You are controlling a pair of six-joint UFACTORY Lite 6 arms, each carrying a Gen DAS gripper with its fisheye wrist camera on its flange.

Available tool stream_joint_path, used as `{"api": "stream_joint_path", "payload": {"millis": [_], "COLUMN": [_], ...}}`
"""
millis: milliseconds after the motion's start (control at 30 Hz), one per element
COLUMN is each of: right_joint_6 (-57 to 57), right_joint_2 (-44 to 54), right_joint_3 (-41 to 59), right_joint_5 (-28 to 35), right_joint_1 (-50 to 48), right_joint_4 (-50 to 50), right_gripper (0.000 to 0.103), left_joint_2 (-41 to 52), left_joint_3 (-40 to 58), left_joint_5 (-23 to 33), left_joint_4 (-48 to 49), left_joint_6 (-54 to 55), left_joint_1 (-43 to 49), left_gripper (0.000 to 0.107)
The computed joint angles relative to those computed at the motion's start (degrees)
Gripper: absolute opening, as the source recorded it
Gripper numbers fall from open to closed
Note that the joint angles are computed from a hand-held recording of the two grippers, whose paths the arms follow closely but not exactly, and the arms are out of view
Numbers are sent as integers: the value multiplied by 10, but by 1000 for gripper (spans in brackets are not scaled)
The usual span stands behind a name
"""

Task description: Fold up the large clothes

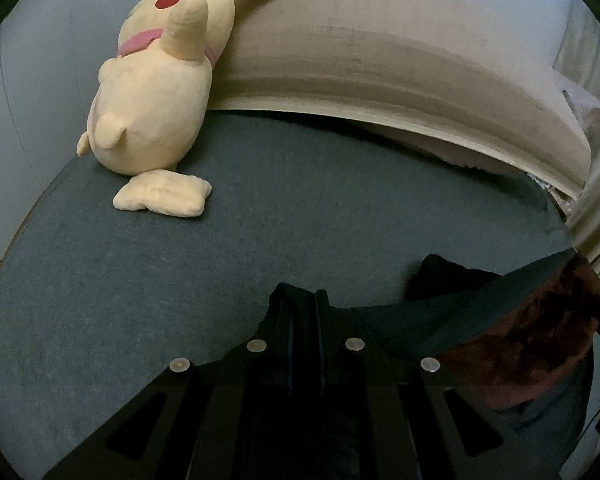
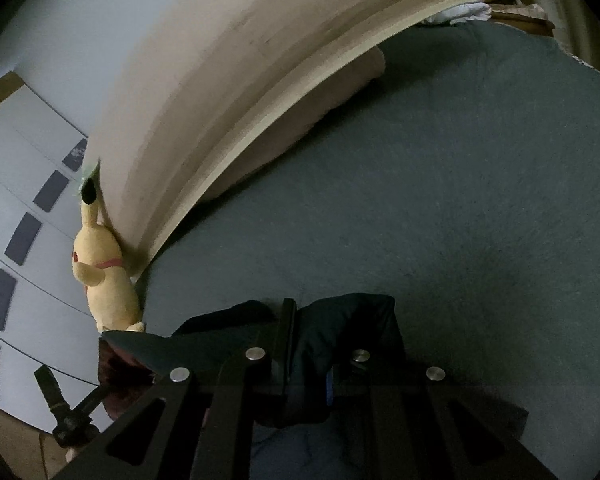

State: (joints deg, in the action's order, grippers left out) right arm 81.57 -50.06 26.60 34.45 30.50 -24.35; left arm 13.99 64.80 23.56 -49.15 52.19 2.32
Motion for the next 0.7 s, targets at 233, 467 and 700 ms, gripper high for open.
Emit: {"api": "stream_joint_path", "payload": {"millis": [233,467,700], "right_joint_6": [3,-57,-117], "right_joint_2": [20,40,62], "right_joint_3": [14,15,4], "right_joint_5": [12,-8,-38], "right_joint_1": [6,-31,-67], "right_joint_4": [0,42,90], "right_gripper": [11,11,11], "left_joint_2": [3,19,40], "left_joint_3": [8,19,32], "left_joint_5": [-5,-7,-10], "left_joint_4": [57,89,114], "left_joint_6": [-57,-82,-101], "left_joint_1": [-13,-17,-23], "left_gripper": [10,10,10]}}
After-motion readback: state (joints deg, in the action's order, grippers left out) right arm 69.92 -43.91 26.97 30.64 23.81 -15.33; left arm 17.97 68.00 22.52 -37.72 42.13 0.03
